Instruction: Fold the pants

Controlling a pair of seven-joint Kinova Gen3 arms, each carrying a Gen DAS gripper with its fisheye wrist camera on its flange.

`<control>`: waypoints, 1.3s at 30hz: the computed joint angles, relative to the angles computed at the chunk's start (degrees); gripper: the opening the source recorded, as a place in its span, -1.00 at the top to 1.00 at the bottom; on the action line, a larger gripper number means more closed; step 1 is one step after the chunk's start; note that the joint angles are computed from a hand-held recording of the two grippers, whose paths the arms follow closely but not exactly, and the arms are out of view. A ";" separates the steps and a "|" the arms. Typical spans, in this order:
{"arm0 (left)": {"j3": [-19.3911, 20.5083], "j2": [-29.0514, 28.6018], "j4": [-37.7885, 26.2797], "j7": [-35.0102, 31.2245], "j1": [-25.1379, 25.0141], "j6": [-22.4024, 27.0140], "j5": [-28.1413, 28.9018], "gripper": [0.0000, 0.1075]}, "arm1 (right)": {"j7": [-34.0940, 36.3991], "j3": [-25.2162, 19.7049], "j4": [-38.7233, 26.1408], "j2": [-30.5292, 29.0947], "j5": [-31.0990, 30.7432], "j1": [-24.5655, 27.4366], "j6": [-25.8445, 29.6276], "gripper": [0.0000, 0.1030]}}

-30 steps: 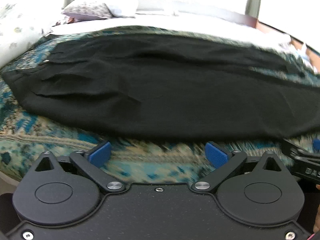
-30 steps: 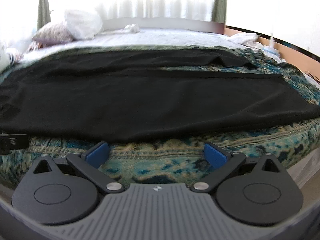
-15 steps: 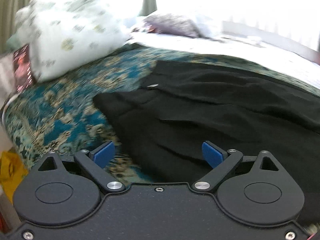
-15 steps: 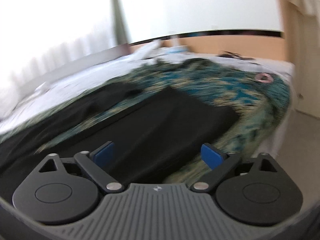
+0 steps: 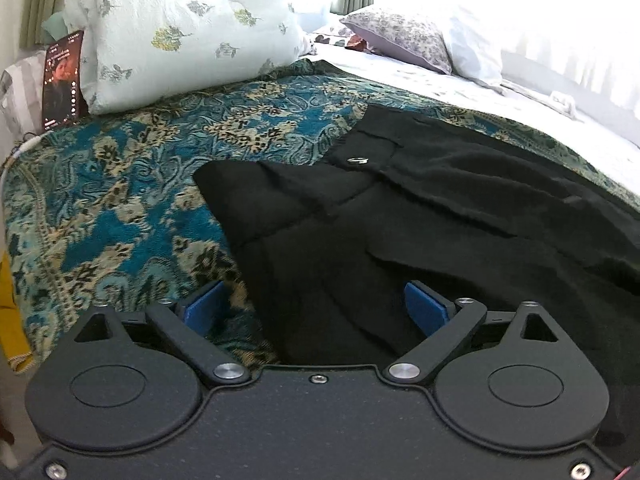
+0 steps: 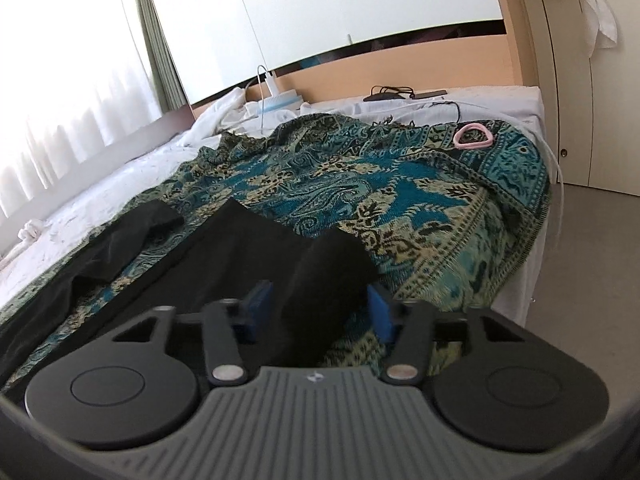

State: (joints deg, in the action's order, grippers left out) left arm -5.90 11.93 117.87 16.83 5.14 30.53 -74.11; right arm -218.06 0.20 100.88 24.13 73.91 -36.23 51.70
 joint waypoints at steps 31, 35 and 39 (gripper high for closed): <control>4.24 -0.51 -7.00 -7.46 7.74 17.90 -0.57 -0.66 | 34.62 2.33 -19.70 1.93 -12.18 -3.08 15.27 -0.40; 6.99 -2.21 -10.70 -13.87 3.62 12.15 0.91 -0.77 | 38.66 1.87 -25.39 1.92 -15.98 -0.49 9.38 -0.45; 15.36 -0.47 -18.55 -23.19 -7.00 6.79 9.07 -0.78 | 47.74 1.18 -35.12 5.68 -20.98 1.63 6.89 -0.55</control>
State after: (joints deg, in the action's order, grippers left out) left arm 9.46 11.46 99.32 -6.36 -1.85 37.31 -65.04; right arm -170.32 1.38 65.76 29.81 52.93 -34.60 58.59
